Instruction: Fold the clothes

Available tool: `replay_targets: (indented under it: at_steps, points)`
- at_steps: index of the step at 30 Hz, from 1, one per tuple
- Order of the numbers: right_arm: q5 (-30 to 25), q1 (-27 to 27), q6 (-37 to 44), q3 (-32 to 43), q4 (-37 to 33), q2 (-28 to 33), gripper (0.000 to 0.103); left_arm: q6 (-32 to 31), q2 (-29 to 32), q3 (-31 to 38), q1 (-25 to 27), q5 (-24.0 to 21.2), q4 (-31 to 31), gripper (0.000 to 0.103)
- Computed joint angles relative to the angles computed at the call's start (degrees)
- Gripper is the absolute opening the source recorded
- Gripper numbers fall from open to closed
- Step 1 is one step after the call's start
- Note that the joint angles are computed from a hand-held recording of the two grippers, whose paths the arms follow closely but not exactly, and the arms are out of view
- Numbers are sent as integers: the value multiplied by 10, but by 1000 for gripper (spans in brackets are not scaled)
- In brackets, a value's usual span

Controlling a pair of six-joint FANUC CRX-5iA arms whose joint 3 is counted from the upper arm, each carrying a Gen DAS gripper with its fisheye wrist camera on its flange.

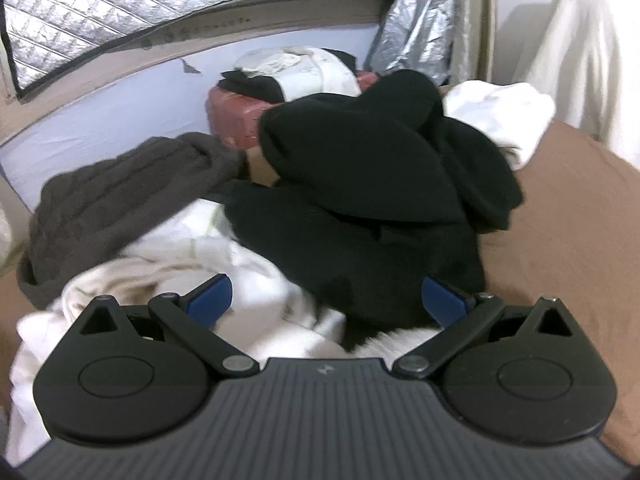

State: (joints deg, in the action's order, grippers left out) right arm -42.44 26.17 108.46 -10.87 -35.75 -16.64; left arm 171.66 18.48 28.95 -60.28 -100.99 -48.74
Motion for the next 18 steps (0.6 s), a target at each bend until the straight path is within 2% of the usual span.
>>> replay_targets:
  at_steps: [2, 4, 7, 10, 13, 15, 18]
  points:
    - [-21, -32, 2, 10, -36, 8, 87, 6, -9, -7, 17, 2, 4, 103]
    - [-37, -47, -3, 16, -52, 15, 87, 17, -27, -23, 41, 27, 16, 103]
    - [-106, -52, 2, 47, -65, 52, 88, 13, -28, -22, 90, 49, 51, 103]
    - [-176, -32, -7, 76, -51, 99, 88, -89, 18, 32, 127, 15, 82, 103]
    - [-200, -29, -27, 87, -54, 125, 88, -183, 62, 72, 127, 0, 38, 103]
    - [-221, -46, -57, 101, -77, 145, 88, -181, 64, 61, 152, 32, 47, 103]
    - [-313, -121, -86, 138, -201, 205, 88, -131, 32, -3, 231, 134, 163, 103]
